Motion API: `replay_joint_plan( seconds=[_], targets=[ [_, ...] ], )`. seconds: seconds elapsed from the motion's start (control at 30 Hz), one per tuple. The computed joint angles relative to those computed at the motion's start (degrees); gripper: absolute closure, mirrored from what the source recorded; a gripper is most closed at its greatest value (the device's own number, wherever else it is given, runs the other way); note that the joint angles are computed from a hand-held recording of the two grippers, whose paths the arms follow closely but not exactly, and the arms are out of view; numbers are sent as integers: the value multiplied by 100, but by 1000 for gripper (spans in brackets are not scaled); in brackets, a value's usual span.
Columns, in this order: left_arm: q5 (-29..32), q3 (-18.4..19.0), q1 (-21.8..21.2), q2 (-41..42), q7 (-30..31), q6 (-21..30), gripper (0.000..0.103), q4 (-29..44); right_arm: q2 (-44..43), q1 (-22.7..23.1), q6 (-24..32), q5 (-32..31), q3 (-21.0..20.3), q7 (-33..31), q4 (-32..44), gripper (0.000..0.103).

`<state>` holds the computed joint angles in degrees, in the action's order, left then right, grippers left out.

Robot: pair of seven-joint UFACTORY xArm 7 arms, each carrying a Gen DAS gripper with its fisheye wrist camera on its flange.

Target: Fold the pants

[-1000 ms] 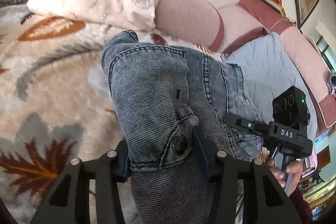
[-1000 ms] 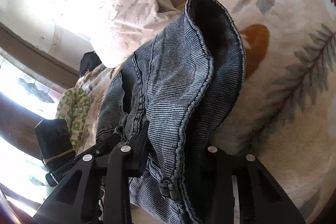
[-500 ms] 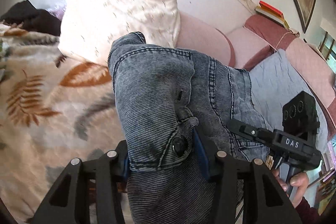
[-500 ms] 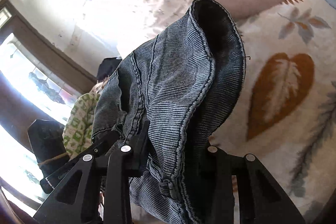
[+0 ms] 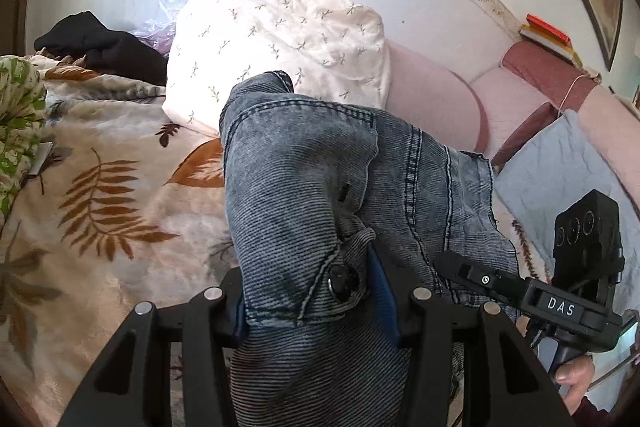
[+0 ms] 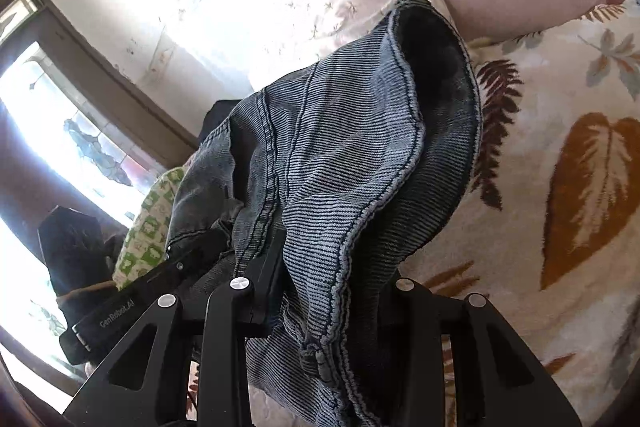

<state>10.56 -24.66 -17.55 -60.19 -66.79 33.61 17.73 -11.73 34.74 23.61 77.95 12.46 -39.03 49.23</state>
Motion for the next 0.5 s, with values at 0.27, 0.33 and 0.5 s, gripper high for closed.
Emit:
replay_joint_plan(
  seconds=[0.27,0.33,0.5],
  targets=[
    [15,-9,-52,319,-13,48,51,-1,276,-16,-43,-254,74,272,16,72],
    [23,-8,-56,389,-21,36,51,4,324,-27,-40,-276,75,303,24,72],
    [59,-10,-63,587,-43,-10,51,23,430,-34,-142,-381,119,441,44,72]
  ],
)
